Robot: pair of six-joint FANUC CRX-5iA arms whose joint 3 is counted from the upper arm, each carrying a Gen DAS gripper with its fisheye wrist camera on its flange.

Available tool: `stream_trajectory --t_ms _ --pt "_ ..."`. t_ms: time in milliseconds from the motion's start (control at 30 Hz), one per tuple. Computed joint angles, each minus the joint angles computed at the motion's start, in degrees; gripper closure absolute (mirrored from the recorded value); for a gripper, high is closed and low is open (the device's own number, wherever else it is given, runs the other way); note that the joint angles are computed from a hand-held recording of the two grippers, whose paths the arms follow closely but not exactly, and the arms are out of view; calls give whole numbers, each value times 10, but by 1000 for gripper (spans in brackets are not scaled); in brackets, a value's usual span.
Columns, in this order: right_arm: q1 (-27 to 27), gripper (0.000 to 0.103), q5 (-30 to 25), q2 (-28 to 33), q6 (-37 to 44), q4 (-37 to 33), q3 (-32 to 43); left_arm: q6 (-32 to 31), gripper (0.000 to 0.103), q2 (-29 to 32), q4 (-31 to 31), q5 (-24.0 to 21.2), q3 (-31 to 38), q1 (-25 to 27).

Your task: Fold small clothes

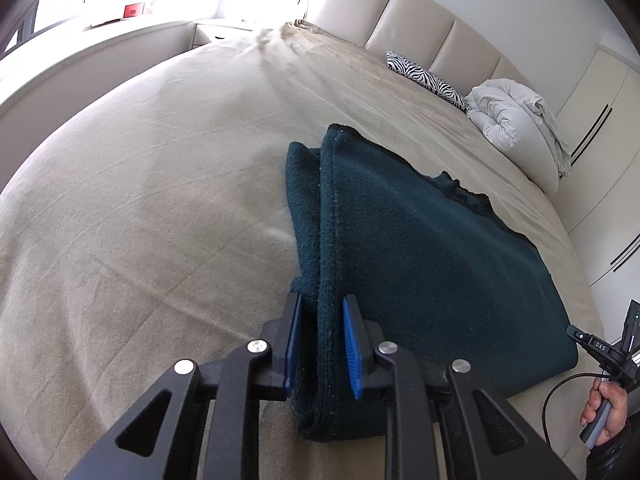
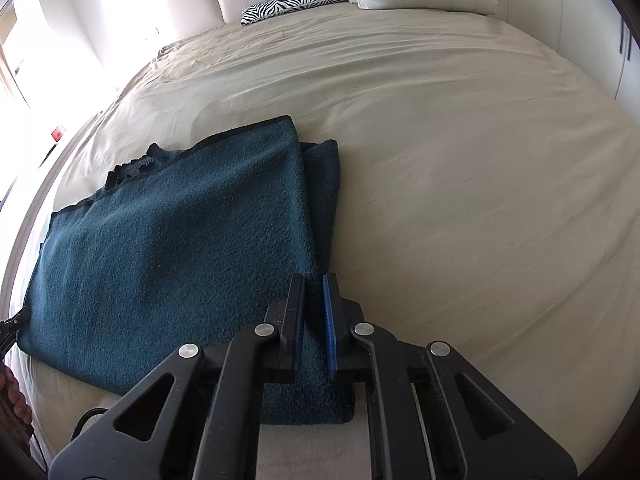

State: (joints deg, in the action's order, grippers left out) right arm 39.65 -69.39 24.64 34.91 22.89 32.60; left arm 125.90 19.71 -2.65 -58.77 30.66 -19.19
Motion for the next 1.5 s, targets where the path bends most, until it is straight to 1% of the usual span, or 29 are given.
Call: stream_trajectory --t_ms 133,333,500,600,800,933,1067,1133,1200,1233,1267,1333,1367,1400,1433,1467,1500 --pt "0 98 3 -9 -9 -1 -12 -13 87 4 5 -9 6 3" --pt "0 98 8 -24 -23 -2 -33 -30 88 5 13 -15 6 7" --pt "-6 98 26 -34 -34 -11 -57 -45 88 7 21 -17 4 11" --pt "-11 98 48 -41 -49 -15 -73 -48 88 5 22 -16 0 11" --pt "-11 98 50 -37 -52 -10 -72 -43 91 -3 12 -12 -10 6" --pt "-11 98 44 -30 -47 -7 -64 -40 91 -2 20 -11 -12 9" --pt "-7 98 50 -34 -53 4 -77 -35 91 0 26 -8 -14 13" --pt "-4 98 50 -37 -55 8 -82 -35 90 -7 28 3 -25 13" --pt "-4 98 49 -39 -53 6 -83 -34 88 -17 40 13 -40 18" --pt "-3 98 44 -38 -50 5 -79 -28 84 -21 38 11 -39 18" --pt "-3 98 37 -36 -43 3 -70 -18 80 -21 24 -4 -27 14" --pt "-1 96 34 -40 -50 7 -63 2 78 -21 -21 -30 5 0" --pt "3 96 33 -43 -59 20 -62 5 74 -19 -43 -38 24 -8" --pt "9 96 31 -45 -76 46 -64 0 72 -14 -60 -43 44 -15" --pt "13 95 38 -48 -91 69 -67 -10 68 -4 -73 -52 71 -22" --pt "14 94 57 -52 -98 77 -68 -27 67 12 -80 -61 103 -28" --pt "13 91 75 -51 -88 66 -58 -49 66 33 -80 -70 139 -32"
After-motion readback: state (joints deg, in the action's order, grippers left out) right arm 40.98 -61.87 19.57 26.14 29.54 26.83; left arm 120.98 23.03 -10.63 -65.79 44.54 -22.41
